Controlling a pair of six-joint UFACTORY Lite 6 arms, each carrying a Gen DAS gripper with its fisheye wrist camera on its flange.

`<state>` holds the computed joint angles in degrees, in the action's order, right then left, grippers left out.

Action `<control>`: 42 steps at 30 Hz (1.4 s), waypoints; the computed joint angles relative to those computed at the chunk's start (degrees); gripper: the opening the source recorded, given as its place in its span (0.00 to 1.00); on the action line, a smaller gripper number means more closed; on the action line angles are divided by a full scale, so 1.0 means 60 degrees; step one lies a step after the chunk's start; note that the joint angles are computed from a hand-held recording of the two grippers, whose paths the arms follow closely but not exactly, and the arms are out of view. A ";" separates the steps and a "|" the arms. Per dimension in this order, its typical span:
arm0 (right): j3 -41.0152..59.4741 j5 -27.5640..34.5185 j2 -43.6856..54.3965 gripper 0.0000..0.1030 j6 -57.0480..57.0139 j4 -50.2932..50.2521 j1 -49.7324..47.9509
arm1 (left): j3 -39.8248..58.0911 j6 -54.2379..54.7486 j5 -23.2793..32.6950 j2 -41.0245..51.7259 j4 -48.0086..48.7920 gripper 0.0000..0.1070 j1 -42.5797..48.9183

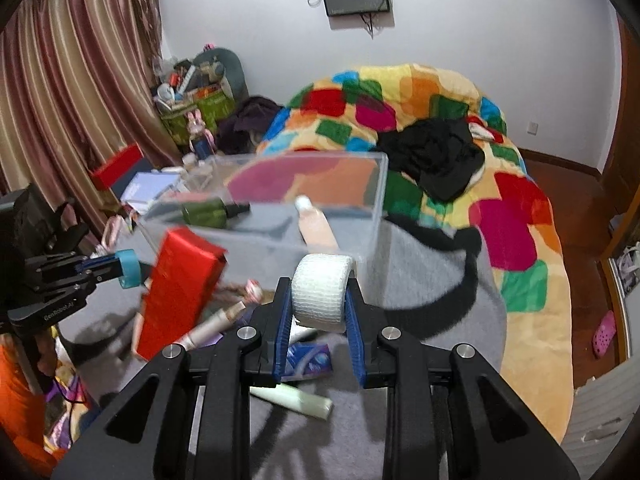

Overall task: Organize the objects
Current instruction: 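Lower the blue tape and white tape roll into the clear box and release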

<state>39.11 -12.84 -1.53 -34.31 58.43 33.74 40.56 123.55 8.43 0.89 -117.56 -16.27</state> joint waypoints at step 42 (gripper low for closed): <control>0.3564 0.0726 0.3015 0.26 -0.7412 0.6842 -0.0298 | 0.2295 -0.3505 -0.0216 0.1499 0.2804 0.34 -0.0750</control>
